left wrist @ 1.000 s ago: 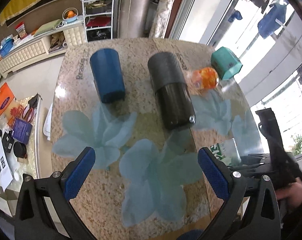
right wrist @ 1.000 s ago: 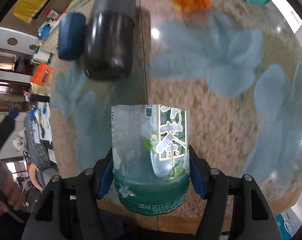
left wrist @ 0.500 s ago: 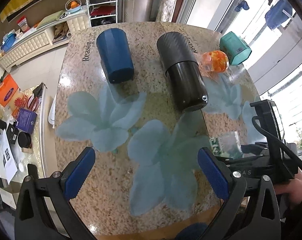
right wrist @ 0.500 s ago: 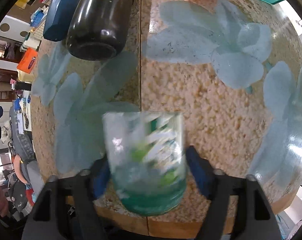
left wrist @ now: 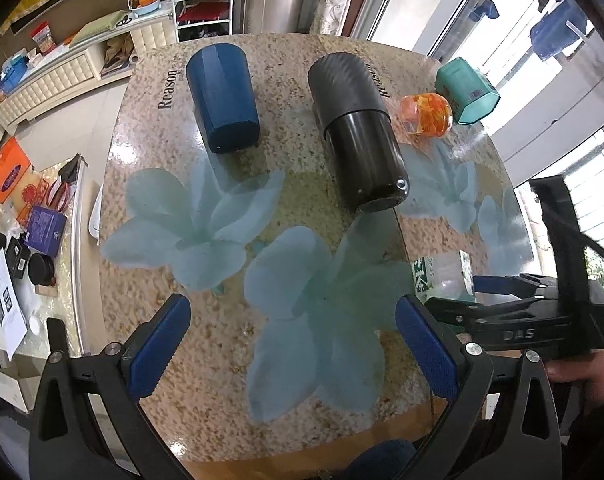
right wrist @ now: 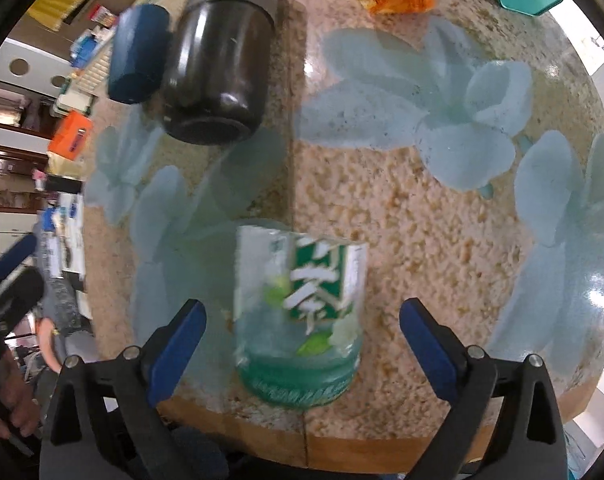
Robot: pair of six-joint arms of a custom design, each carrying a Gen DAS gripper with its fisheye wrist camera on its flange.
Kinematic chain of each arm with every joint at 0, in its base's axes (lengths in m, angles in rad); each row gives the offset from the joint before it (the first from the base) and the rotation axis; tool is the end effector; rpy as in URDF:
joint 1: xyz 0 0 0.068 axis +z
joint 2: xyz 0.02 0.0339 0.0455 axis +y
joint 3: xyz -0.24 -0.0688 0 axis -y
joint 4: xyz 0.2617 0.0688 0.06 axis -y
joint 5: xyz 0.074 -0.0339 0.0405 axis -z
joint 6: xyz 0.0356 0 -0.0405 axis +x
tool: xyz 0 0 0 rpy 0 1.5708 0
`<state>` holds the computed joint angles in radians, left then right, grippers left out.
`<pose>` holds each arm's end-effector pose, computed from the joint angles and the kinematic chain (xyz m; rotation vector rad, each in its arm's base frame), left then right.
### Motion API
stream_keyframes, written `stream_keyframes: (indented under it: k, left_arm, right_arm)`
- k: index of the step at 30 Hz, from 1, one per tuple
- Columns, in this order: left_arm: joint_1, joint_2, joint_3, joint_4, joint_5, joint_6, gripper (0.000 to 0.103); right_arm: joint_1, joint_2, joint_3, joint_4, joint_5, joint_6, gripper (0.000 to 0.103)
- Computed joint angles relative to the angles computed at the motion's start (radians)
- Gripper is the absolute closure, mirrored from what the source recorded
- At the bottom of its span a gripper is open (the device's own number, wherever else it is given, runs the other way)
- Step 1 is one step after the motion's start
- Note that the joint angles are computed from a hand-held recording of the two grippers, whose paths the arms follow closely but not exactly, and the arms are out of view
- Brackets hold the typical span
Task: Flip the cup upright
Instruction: 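Lift the cup with the right gripper and carry it toward the left tool, then close the left gripper on the cup while the right gripper releases it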
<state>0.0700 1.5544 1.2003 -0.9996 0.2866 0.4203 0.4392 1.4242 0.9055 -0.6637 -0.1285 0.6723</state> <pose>0.3056 0.0113 0.2134 0.5398 2.7938 -0.3230 0.2545 0.1246 0.1721 0.2950 2.8293 0.4506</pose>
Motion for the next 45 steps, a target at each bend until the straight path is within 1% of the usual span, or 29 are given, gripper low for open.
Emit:
stream_keyframes:
  k: [4,6,8,9,11,14,17,19,20,22,24,27,29,31,35,36,37,38,39,40,41,42,45]
  left_arm:
    - [-0.031,-0.008,-0.007,-0.013,0.007,-0.013,0.000]
    - [-0.054,-0.014,-0.005,-0.029,0.016,-0.015,0.000]
    - [-0.088,-0.020,-0.004,-0.047,0.029,-0.012,0.000]
    - [-0.112,-0.025,-0.002,-0.054,0.029,-0.019,0.000]
    - [-0.160,-0.025,0.007,-0.065,0.028,-0.042,0.000]
    - [-0.247,-0.005,0.025,-0.081,0.025,-0.097,0.000]
    - [-0.334,0.029,0.043,-0.089,-0.016,-0.169,0.000]
    - [-0.390,0.063,0.059,-0.093,-0.054,-0.228,0.000]
    - [-0.417,0.080,0.062,-0.084,-0.068,-0.255,0.000]
    - [-0.469,0.130,0.074,-0.075,-0.100,-0.299,0.000]
    - [-0.503,0.175,0.088,-0.069,-0.124,-0.330,0.000]
    - [-0.536,0.242,0.113,-0.069,-0.160,-0.364,0.000]
    - [-0.553,0.291,0.137,-0.074,-0.184,-0.394,0.000]
    - [-0.564,0.328,0.157,-0.074,-0.186,-0.412,0.000]
    - [-0.596,0.415,0.205,-0.107,-0.219,-0.439,0.000]
    - [-0.600,0.422,0.204,-0.106,-0.221,-0.442,0.002]
    - [-0.599,0.427,0.202,-0.103,-0.215,-0.447,0.008]
    - [-0.593,0.438,0.202,-0.103,-0.194,-0.454,0.016]
    - [-0.586,0.449,0.203,-0.103,-0.171,-0.465,0.021]
    - [-0.576,0.459,0.202,-0.107,-0.151,-0.482,0.030]
    - [-0.575,0.451,0.194,-0.095,-0.159,-0.491,0.035]
    - [-0.572,0.447,0.193,-0.091,-0.165,-0.490,0.039]
    - [-0.558,0.425,0.179,-0.088,-0.152,-0.487,0.040]
  right_arm:
    - [-0.037,-0.117,-0.044,-0.010,-0.004,-0.009,0.005]
    - [-0.069,-0.201,-0.083,-0.019,-0.014,-0.011,0.005]
    - [-0.118,-0.311,-0.163,-0.014,-0.031,-0.023,0.005]
    - [-0.130,-0.395,-0.224,-0.021,-0.031,-0.017,0.005]
    - [-0.165,-0.484,-0.286,-0.027,-0.039,-0.017,0.003]
    - [-0.278,-0.595,-0.357,-0.047,-0.112,-0.069,0.003]
    - [-0.458,-0.662,-0.398,-0.117,-0.229,-0.186,0.003]
    - [-0.625,-0.689,-0.414,-0.198,-0.332,-0.324,0.003]
    - [-0.745,-0.690,-0.391,-0.277,-0.401,-0.441,0.003]
    - [-0.895,-0.663,-0.396,-0.341,-0.506,-0.606,0.003]
    - [-1.035,-0.606,-0.387,-0.415,-0.566,-0.779,0.003]
    - [-1.223,-0.465,-0.364,-0.492,-0.607,-1.029,0.003]
    - [-1.310,-0.382,-0.347,-0.523,-0.621,-1.145,0.003]
    - [-1.387,-0.299,-0.324,-0.555,-0.621,-1.258,0.003]
    - [-1.477,-0.179,-0.273,-0.586,-0.603,-1.386,0.003]
    - [-1.496,-0.150,-0.258,-0.591,-0.600,-1.413,0.003]
    - [-1.512,-0.126,-0.246,-0.593,-0.598,-1.433,0.003]
    - [-1.525,-0.109,-0.237,-0.594,-0.598,-1.447,0.003]
    - [-1.540,-0.089,-0.227,-0.596,-0.600,-1.464,0.003]
    - [-1.547,-0.078,-0.223,-0.591,-0.603,-1.468,0.003]
    - [-1.555,-0.067,-0.221,-0.584,-0.604,-1.473,0.003]
    - [-1.553,-0.060,-0.222,-0.570,-0.607,-1.466,0.003]
    - [-1.559,-0.029,-0.218,-0.554,-0.607,-1.479,0.003]
